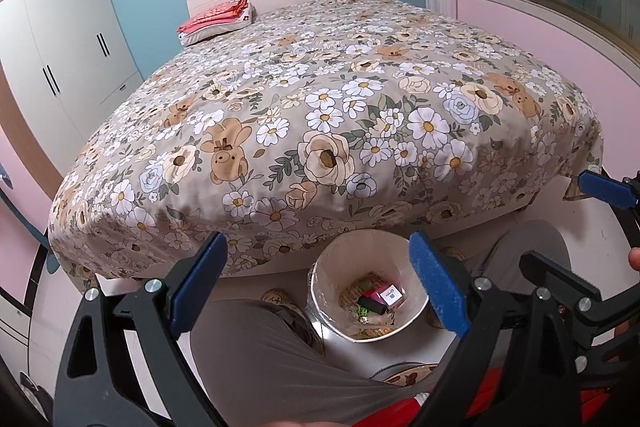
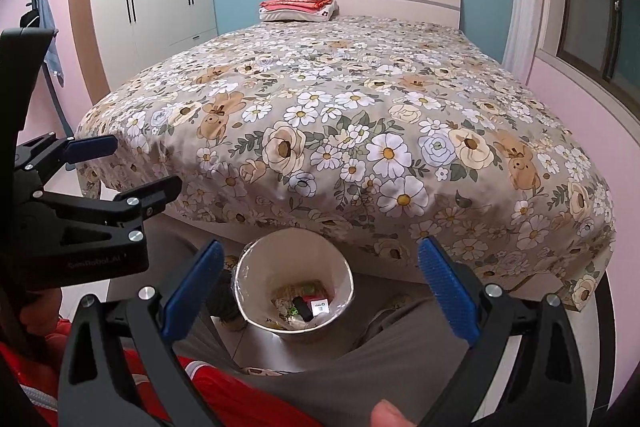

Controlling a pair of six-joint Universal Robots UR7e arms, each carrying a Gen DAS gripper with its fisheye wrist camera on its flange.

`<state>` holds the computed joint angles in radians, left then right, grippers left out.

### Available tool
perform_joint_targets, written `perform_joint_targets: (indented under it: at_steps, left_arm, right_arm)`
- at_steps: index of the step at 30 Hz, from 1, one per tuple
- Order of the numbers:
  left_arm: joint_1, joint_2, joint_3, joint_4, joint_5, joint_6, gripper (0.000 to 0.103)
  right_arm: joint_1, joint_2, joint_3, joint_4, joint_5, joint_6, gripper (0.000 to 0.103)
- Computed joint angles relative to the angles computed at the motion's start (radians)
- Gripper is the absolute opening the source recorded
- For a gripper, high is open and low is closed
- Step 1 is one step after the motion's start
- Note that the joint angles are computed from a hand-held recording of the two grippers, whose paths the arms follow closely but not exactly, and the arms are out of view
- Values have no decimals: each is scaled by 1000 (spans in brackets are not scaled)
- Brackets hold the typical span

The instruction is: Collect trash

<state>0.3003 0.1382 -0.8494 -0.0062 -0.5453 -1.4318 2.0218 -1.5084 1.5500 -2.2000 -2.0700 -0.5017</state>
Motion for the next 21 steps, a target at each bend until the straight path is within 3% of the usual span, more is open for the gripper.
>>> perform_joint_targets:
  at_steps: [21]
  left_arm:
    - [0, 3, -5, 3, -3, 1, 90]
  right_arm:
    - [0, -7, 7, 10, -1, 6, 99]
